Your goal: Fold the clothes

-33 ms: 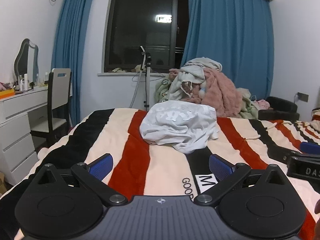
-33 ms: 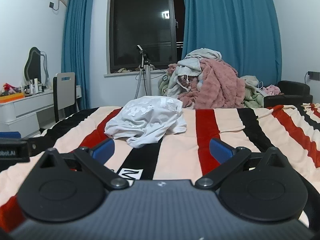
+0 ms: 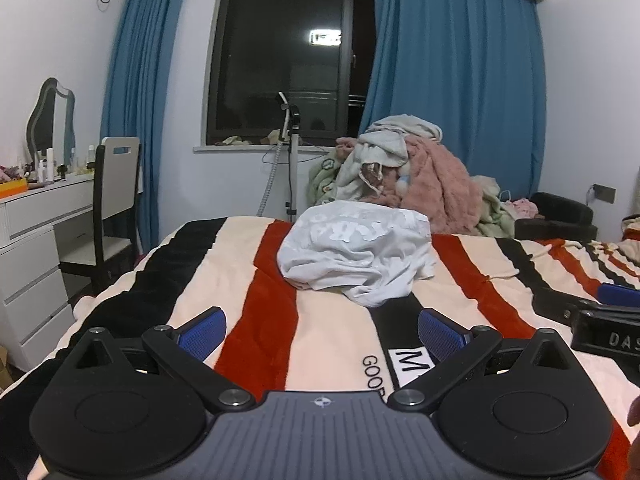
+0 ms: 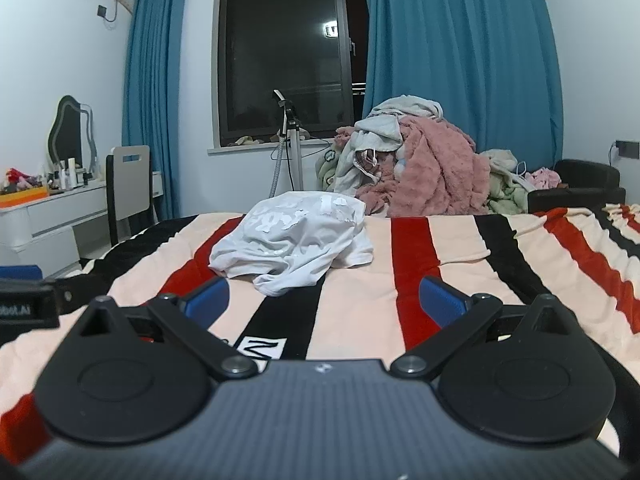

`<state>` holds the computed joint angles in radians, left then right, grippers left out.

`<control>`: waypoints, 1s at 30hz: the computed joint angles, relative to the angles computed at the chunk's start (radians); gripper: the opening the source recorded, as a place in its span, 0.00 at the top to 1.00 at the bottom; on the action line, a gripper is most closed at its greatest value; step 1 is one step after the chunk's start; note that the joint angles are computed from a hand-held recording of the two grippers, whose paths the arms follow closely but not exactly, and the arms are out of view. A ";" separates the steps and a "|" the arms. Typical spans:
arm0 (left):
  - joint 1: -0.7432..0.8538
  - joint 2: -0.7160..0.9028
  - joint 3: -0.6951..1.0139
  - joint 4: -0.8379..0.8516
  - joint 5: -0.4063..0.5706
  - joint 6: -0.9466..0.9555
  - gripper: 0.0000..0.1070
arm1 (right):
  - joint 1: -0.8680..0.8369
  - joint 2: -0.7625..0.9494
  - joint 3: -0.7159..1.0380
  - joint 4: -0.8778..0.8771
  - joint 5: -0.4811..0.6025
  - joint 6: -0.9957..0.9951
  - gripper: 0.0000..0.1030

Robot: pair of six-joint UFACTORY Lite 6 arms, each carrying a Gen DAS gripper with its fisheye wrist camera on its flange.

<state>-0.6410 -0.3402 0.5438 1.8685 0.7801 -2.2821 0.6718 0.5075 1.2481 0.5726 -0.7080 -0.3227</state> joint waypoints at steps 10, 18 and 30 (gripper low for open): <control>-0.055 0.079 0.077 -0.007 0.025 -0.019 0.04 | -0.003 0.017 0.025 0.028 0.019 0.007 0.00; -0.063 0.097 0.092 -0.010 0.021 -0.009 0.04 | -0.006 0.023 0.037 0.042 0.035 0.001 0.00; -0.062 0.093 0.091 -0.017 0.014 0.005 0.04 | -0.011 0.025 0.045 0.048 0.038 0.012 0.00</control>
